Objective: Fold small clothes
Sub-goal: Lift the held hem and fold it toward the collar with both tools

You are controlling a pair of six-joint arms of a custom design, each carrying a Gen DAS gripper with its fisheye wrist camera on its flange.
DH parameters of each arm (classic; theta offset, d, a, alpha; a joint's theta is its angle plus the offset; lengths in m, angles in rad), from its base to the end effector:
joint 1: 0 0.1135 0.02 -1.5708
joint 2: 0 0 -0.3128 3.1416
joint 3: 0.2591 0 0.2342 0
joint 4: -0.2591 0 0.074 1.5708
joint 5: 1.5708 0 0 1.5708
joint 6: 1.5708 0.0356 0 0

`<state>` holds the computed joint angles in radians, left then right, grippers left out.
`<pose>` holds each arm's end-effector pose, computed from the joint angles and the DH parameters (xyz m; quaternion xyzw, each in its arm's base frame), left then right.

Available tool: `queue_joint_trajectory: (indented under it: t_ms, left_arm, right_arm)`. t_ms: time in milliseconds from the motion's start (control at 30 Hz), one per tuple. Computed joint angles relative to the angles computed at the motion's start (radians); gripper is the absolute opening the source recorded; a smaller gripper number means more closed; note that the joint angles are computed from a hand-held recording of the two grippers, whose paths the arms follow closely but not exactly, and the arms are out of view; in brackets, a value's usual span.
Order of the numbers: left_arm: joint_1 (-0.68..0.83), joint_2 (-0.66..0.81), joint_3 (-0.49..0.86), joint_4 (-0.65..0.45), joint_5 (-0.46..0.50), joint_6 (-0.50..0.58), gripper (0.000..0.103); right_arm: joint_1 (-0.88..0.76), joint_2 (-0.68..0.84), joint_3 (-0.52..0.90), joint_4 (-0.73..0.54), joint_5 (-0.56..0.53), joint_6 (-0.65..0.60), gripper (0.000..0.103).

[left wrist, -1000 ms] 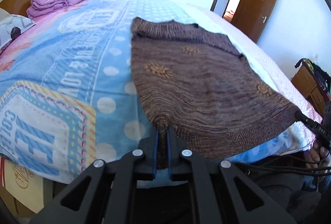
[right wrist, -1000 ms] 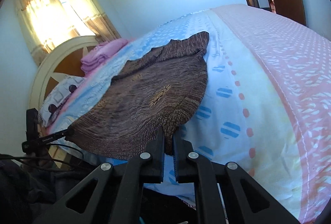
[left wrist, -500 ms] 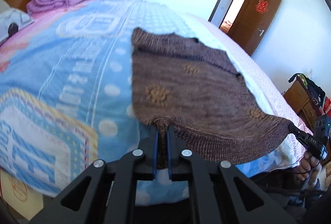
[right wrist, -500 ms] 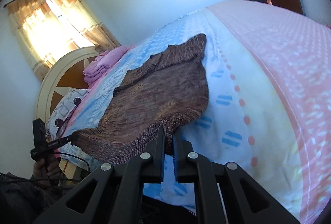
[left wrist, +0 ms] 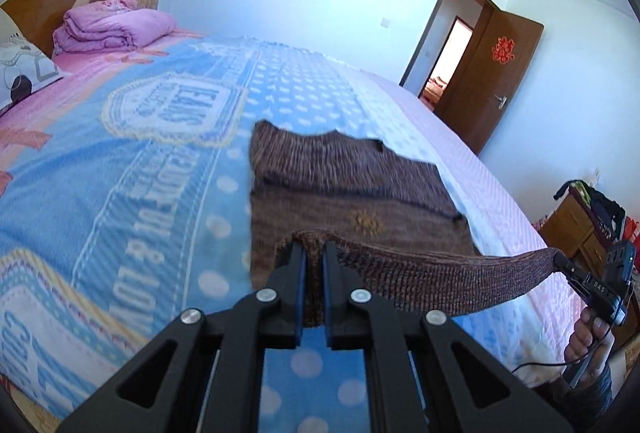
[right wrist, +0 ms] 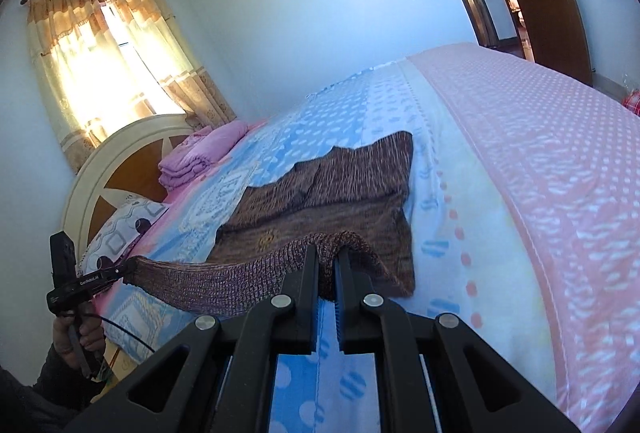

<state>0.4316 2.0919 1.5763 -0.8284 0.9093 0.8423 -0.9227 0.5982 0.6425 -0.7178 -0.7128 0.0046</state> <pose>0.3967 0.1518 0.2320 0.2307 0.8638 -0.2903 0.3412 0.0571 -0.0369 0.2967 0.2423 0.8229 0.1017 0.5037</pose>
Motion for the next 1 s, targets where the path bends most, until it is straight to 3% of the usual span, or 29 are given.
queue_joint_trajectory:
  t_ms: [267,700,1000]
  left_arm:
    - [-0.071,0.025,0.093,0.074,0.015,-0.174,0.007]
    - [-0.193,0.144,0.351,0.150,-0.037,-0.425,0.007]
    - [-0.313,0.351,0.673,0.092,-0.189,-0.516,0.007]
  right_arm:
    - [0.256,0.119,0.034,0.240,0.219,0.184,0.006]
    - [0.385,0.452,0.183,0.452,0.364,0.201,0.006]
    - [0.412,0.711,0.273,0.561,0.435,0.202,0.006]
